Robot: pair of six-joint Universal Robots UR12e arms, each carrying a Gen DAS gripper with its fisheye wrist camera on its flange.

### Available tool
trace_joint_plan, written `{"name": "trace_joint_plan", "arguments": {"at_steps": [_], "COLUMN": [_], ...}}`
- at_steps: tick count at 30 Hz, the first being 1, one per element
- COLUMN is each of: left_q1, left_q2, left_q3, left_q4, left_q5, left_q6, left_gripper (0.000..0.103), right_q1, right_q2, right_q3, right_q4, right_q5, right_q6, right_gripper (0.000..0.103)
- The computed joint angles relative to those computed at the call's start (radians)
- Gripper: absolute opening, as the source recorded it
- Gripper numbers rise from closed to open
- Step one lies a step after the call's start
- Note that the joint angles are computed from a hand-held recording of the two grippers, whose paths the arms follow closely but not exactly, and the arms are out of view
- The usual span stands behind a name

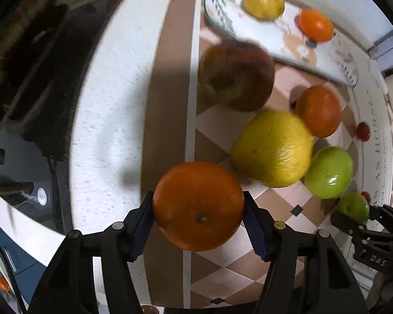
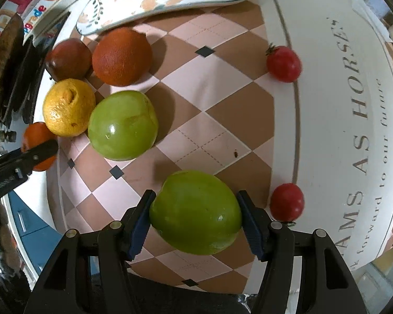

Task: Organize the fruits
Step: 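Set the orange on the plate with the left tool while the right tool sets the green apple there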

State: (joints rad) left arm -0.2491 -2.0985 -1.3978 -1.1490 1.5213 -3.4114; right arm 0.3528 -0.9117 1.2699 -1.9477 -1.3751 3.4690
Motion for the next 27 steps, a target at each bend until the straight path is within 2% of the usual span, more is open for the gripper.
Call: {"name": "trace_joint_plan", "arguments": {"at_steps": [3, 7, 10, 12, 16, 21, 27], "left_q1": [0.003, -0.001, -0.009, -0.012, -0.009, 0.010, 0.019], "left_q2": [0.028, 0.028, -0.025, -0.067, -0.173, -0.293, -0.351], "left_q3": [-0.004, 0.048, 0.148, 0.211, 0.362, 0.534, 0.610], "left_q4": [0.035, 0.074, 0.055, 0.028, -0.065, -0.223, -0.285], "left_q5": [-0.013, -0.023, -0.046, -0.055, -0.061, -0.092, -0.091], "left_q6": [-0.005, -0.006, 0.005, 0.011, 0.005, -0.016, -0.027], "left_gripper": [0.061, 0.061, 0.061, 0.061, 0.061, 0.061, 0.061], "right_q1": [-0.013, -0.035, -0.044, -0.041, -0.035, -0.027, -0.022], "right_q2": [-0.024, -0.028, 0.016, 0.068, 0.194, 0.302, 0.373], "right_q3": [0.013, -0.015, -0.095, -0.175, -0.359, -0.520, -0.629], "right_q4": [-0.044, -0.120, -0.149, -0.147, -0.076, 0.017, 0.101], "right_q5": [0.028, 0.066, 0.066, 0.047, 0.053, 0.063, 0.075], "right_q6": [0.020, 0.047, 0.042, 0.033, -0.003, -0.040, -0.080], "right_gripper": [0.065, 0.065, 0.065, 0.065, 0.065, 0.065, 0.065]}}
